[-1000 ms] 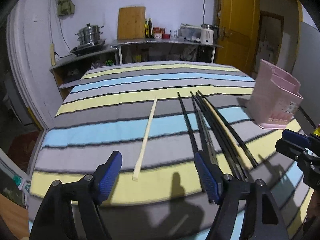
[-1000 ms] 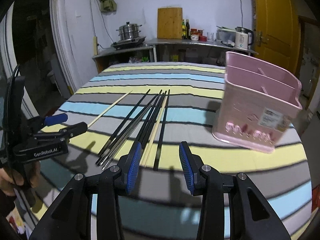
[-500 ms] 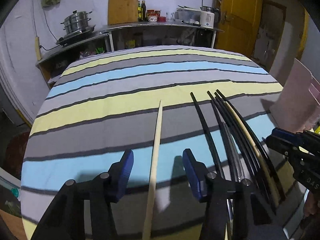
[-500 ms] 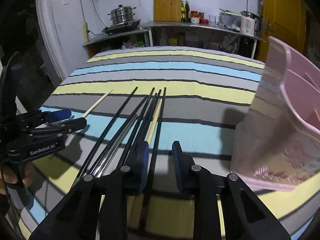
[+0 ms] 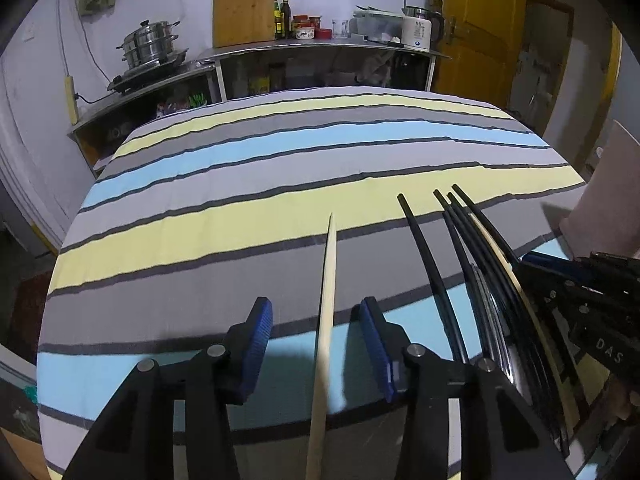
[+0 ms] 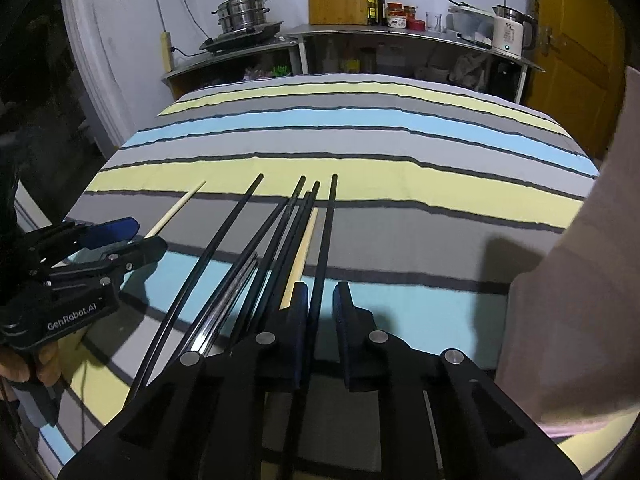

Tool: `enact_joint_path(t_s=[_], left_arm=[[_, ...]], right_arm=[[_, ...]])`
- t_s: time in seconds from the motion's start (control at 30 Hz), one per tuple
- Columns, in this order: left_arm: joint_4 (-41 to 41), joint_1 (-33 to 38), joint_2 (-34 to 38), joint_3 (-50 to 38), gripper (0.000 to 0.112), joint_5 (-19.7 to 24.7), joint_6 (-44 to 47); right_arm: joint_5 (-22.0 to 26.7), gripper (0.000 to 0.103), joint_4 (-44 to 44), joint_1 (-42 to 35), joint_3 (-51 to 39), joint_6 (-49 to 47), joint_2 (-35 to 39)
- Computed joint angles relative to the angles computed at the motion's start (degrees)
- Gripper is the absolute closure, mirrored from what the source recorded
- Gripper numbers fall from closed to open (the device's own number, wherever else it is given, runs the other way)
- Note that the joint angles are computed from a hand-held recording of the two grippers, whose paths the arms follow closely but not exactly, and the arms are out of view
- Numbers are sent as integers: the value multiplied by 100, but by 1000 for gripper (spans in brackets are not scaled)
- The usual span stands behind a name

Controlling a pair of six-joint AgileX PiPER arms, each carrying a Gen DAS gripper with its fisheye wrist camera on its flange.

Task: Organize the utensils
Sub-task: 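Lower the left tool onto a wooden chopstick while the right tool lowers onto black chopsticks, then close the left tool on the wooden chopstick while the right tool grips one black chopstick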

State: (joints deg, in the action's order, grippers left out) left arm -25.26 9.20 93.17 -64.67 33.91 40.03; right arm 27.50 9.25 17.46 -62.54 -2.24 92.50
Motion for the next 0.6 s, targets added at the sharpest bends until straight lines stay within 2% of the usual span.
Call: enact_joint_path(t_s=[0.27,0.37,0.43,0.6], left_arm=[[581,-283,390,-627,68,251,-722],[665,-376,494,-785,82,281,-815],[757,-415,547,-862,103,270,-884],[397,-298,540,-967,106,526,-592]], right_arm=[[347,89,-263,25,-746,184,517],[512,89,-298,35,-1038,198,700],[569,96,-271,23,-1138,148,765],[689,97,7,-52,-1199,-82,721]])
